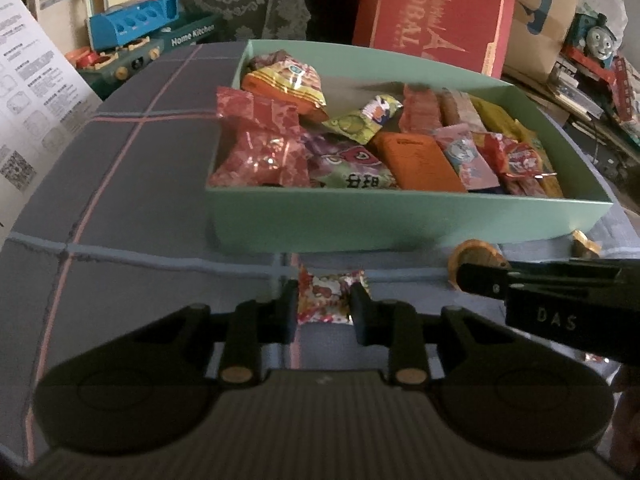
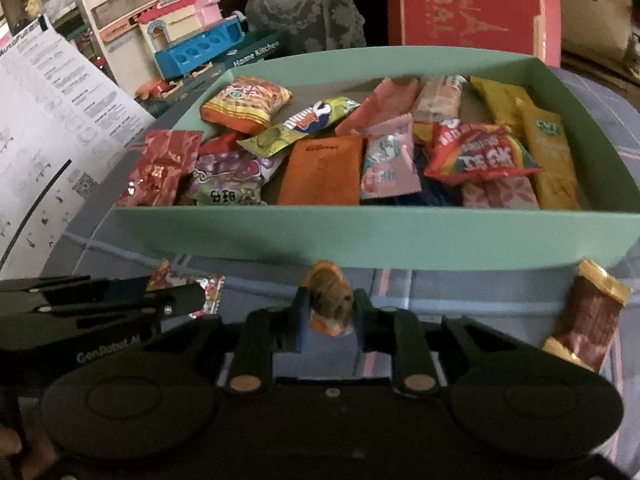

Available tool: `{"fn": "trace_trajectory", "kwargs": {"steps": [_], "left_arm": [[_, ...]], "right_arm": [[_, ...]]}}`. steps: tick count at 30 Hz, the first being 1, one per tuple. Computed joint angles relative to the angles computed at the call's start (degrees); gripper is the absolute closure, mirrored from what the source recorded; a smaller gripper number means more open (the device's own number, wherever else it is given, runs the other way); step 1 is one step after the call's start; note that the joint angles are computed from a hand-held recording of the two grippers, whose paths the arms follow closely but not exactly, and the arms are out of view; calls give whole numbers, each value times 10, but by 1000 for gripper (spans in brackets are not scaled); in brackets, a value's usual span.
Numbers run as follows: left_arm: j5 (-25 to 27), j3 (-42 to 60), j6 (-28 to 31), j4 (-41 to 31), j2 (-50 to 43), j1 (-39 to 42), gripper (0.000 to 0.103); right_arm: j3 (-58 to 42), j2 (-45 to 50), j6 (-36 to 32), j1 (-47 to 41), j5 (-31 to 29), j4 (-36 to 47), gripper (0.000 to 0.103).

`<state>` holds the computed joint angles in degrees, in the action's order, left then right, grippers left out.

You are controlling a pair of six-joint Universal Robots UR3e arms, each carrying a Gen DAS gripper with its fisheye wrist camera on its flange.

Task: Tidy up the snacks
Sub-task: 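Grasp the small printed candy with the left tool while the right tool grasps the orange round candy, then drop both candies into the green tray and open both tools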

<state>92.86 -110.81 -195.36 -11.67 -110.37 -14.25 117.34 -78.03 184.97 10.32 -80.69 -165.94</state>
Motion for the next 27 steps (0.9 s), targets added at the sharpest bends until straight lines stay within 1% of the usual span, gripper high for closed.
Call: {"fn": "trace_trajectory", "kwargs": {"steps": [4,9,12,15,18,20,23,25,27], "left_arm": [[-10,-12,0,-8,20,-2,78],[-22,-21,2,-21,55,-4,78],[-26,-13,5,-30,71,-2,78],[-34,10,12,-43,81,4,79],[-45,48,25,-57,76,14,78],[-57,92,34,-76,59,25,78],[-63,176,45,-104,13,37,78],[-59,240,51,-127,-27,42,78],[-66,310,54,-158,-70,50,78]], "right_arm": [[20,-29,15,-15,19,12,81],[42,-84,10,-46,59,35,81],[37,-110,7,-60,83,50,81],[12,-115,6,-67,100,62,81],[-42,-83,6,-67,106,68,81],[-99,-45,15,-65,109,80,81],[-194,21,23,-63,111,103,81],[-263,67,31,-63,116,130,81],[-342,117,39,-58,116,161,81]]}}
